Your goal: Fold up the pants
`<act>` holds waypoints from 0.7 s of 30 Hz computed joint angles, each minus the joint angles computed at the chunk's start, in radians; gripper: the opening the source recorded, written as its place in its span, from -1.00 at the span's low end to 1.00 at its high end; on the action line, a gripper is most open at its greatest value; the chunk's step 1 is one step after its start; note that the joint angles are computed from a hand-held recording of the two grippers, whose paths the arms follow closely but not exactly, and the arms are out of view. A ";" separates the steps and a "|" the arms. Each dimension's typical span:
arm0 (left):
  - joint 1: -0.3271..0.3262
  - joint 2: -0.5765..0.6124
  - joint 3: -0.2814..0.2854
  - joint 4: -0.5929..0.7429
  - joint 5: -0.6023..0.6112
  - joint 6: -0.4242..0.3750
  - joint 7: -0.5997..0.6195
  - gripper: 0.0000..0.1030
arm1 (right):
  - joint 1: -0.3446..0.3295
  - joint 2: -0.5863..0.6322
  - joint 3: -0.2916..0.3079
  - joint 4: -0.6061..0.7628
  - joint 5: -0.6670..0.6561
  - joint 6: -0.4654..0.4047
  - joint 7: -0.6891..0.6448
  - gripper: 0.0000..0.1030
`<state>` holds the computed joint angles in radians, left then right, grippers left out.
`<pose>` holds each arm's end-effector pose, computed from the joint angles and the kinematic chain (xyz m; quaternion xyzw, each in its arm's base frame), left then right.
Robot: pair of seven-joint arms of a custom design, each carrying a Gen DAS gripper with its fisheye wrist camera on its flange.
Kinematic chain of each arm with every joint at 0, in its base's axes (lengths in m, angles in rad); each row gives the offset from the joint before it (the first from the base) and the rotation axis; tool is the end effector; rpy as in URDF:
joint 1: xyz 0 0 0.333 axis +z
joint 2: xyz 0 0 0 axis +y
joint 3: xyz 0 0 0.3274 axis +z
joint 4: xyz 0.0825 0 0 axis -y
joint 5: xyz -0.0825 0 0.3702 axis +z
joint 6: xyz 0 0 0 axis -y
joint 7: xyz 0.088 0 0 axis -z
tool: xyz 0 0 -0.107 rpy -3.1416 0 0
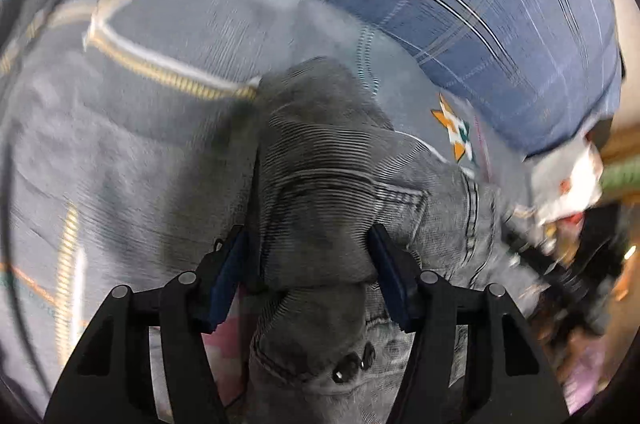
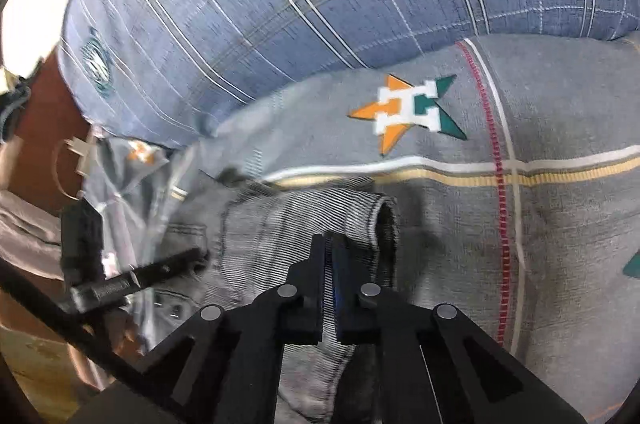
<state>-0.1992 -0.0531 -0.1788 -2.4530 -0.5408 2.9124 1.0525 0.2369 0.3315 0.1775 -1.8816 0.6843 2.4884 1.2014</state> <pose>0.4750 -0.1551 0.3909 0.8585 -0.4342 0.2709 0.0323 0.5936 0.2480 0.3829 -0.7604 0.5793 0.1047 0.2743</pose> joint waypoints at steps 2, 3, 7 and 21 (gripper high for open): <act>0.008 0.010 -0.011 0.005 -0.054 0.016 0.058 0.20 | 0.017 0.030 -0.023 0.012 -0.069 -0.015 0.068 -1.00; 0.001 0.012 -0.001 0.004 0.007 0.019 0.021 0.21 | 0.011 0.035 -0.018 0.010 -0.059 -0.011 0.071 -1.00; 0.027 -0.011 -0.020 -0.019 0.228 0.032 -0.167 0.23 | 0.013 -0.003 -0.010 -0.026 -0.081 0.027 0.072 -1.00; 0.478 -0.445 -0.566 -0.076 1.169 -0.241 -1.085 0.50 | 0.034 -0.255 -0.018 -0.268 0.244 0.186 -0.184 0.36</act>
<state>0.2790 -0.4982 -0.7450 -2.5288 0.6282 2.6713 -0.0321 0.2706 0.0766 0.1591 -2.1495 0.9278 2.6740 1.0171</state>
